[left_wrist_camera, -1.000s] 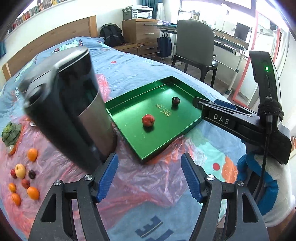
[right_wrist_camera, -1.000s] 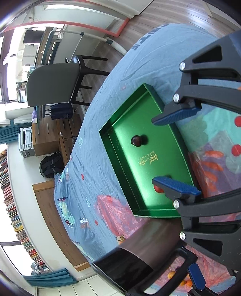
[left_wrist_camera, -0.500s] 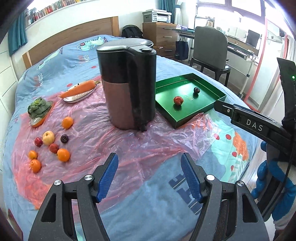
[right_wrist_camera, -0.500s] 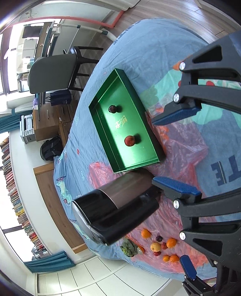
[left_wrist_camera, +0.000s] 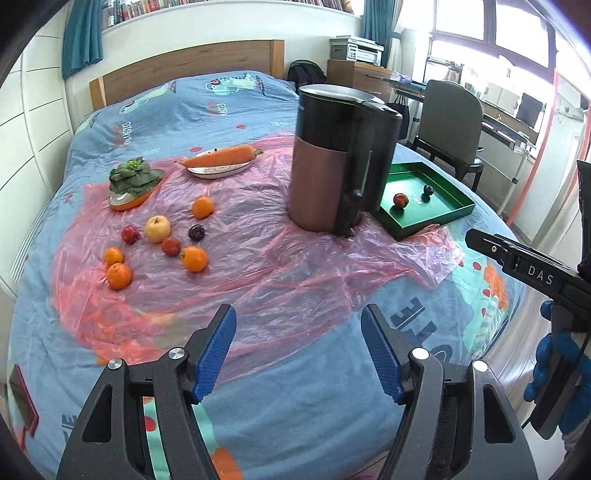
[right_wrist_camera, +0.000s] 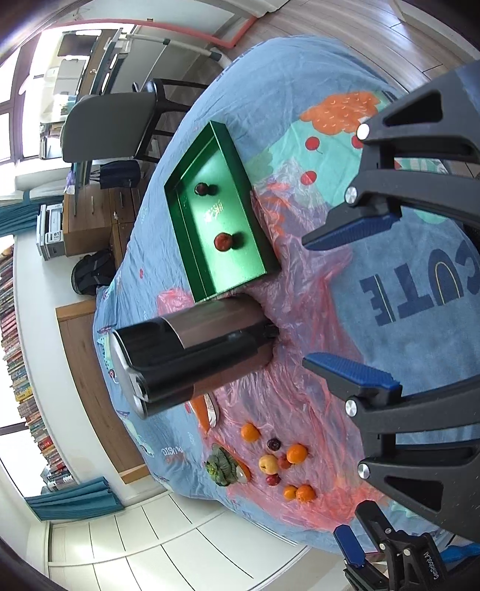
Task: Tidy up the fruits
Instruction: 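Move both open tools back toward the remaining fruits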
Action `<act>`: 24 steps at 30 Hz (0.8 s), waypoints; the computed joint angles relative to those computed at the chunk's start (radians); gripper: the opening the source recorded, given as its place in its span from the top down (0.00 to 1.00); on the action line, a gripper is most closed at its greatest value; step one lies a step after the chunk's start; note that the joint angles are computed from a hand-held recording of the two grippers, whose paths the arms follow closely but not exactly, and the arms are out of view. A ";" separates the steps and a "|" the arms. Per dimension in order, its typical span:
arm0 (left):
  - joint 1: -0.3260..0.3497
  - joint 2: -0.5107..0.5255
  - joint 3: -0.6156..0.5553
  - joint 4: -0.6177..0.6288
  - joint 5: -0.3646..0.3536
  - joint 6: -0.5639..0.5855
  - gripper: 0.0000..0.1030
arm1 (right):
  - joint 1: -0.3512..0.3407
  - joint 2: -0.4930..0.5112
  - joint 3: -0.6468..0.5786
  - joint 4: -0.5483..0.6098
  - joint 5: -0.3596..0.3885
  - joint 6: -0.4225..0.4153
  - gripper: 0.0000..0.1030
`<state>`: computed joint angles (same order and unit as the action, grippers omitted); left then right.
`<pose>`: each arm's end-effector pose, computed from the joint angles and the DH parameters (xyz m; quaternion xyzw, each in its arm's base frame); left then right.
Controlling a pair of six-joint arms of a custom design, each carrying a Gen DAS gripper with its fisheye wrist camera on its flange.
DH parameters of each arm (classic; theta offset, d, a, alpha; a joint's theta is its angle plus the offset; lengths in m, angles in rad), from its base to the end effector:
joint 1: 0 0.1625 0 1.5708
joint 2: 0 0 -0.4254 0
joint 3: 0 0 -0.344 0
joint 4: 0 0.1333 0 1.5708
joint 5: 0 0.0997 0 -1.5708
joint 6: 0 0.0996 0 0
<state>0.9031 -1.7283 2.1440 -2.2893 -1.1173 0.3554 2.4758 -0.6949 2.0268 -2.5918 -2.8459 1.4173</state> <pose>-0.0901 -0.4000 0.3880 0.4420 0.8565 -0.1797 0.1967 0.4121 -0.2754 0.0425 -0.1120 -0.7913 0.4898 0.3483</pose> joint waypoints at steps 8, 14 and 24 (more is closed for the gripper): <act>0.143 0.004 -0.052 -0.057 0.040 0.055 0.37 | -0.006 0.166 -0.131 -0.315 0.089 -0.396 0.22; 0.254 0.039 -0.097 -0.113 0.037 0.090 0.37 | -0.033 0.263 -0.241 -0.449 0.164 -0.618 0.22; 0.356 0.121 -0.153 -0.212 0.028 0.121 0.37 | -0.096 0.362 -0.371 -0.549 0.260 -0.819 0.22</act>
<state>1.2592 -1.6071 1.9913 -2.5011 -1.0891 0.4765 2.3802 -0.3326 1.6556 -3.1407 -2.5860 0.5987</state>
